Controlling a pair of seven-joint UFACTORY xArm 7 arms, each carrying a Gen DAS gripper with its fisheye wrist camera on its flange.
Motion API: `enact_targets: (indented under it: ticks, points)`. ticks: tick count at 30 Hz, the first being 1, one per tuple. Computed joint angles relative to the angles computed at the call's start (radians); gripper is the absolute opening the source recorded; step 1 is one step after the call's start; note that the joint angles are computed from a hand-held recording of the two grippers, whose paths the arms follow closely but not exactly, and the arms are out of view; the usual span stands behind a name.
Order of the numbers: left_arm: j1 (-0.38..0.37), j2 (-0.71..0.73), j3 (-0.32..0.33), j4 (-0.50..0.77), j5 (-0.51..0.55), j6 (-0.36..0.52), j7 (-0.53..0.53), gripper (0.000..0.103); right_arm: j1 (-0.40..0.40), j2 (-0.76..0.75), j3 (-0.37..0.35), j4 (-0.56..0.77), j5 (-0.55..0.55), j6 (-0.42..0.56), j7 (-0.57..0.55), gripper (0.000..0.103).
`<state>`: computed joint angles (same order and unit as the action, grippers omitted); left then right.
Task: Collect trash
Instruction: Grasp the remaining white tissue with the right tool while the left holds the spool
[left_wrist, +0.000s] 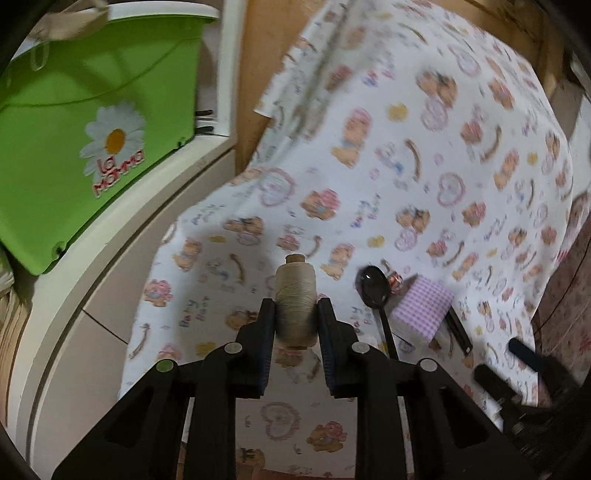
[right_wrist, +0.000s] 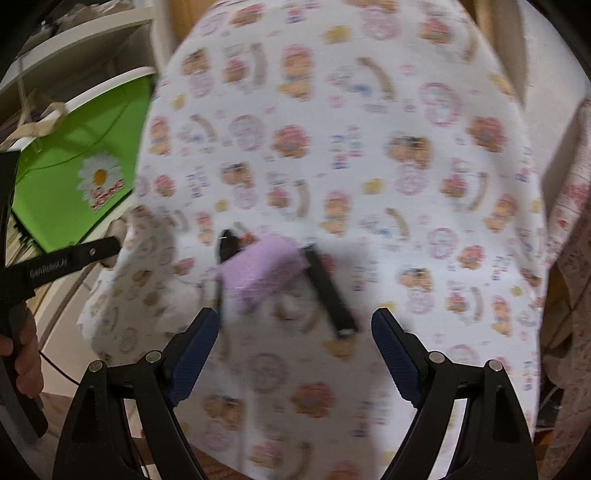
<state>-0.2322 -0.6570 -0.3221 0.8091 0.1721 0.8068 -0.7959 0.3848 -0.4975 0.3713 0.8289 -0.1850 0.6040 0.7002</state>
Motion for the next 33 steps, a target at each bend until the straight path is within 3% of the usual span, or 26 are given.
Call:
enact_targets:
  ticks: [6, 10, 16, 22, 24, 25, 28, 33]
  points:
    - [0.022, -0.053, 0.007, -0.016, 0.011, 0.021, -0.009, 0.022, 0.013, 0.148, 0.066, 0.085, -0.054, -0.062, 0.06, 0.086]
    - [0.043, -0.067, 0.011, -0.014, 0.015, 0.03, -0.017, 0.022, 0.017, 0.277, 0.124, 0.171, -0.199, -0.035, 0.16, 0.085]
    - [0.052, -0.088, 0.024, -0.016, 0.004, 0.036, -0.004, 0.022, 0.08, 0.392, 0.101, 0.241, -0.289, 0.024, 0.237, 0.074]
    - [0.061, -0.093, 0.019, -0.016, 0.001, 0.05, -0.003, 0.022, 0.151, 0.435, 0.045, 0.284, -0.352, 0.105, 0.257, 0.049]
    - [0.062, -0.092, 0.019, -0.017, 0.001, 0.053, -0.002, 0.022, 0.174, 0.43, 0.021, 0.284, -0.361, 0.117, 0.257, 0.024]
    - [0.062, -0.092, 0.019, -0.017, 0.001, 0.053, -0.001, 0.022, 0.182, 0.426, 0.008, 0.28, -0.349, 0.112, 0.251, 0.019]
    - [0.062, -0.092, 0.016, -0.017, 0.006, 0.053, 0.004, 0.022, 0.186, 0.391, -0.015, 0.248, -0.343, 0.083, 0.263, 0.011]
    - [0.059, -0.097, 0.0, -0.019, 0.021, 0.052, 0.01, 0.022, 0.161, 0.296, -0.009, 0.191, -0.368, 0.066, 0.282, 0.011]
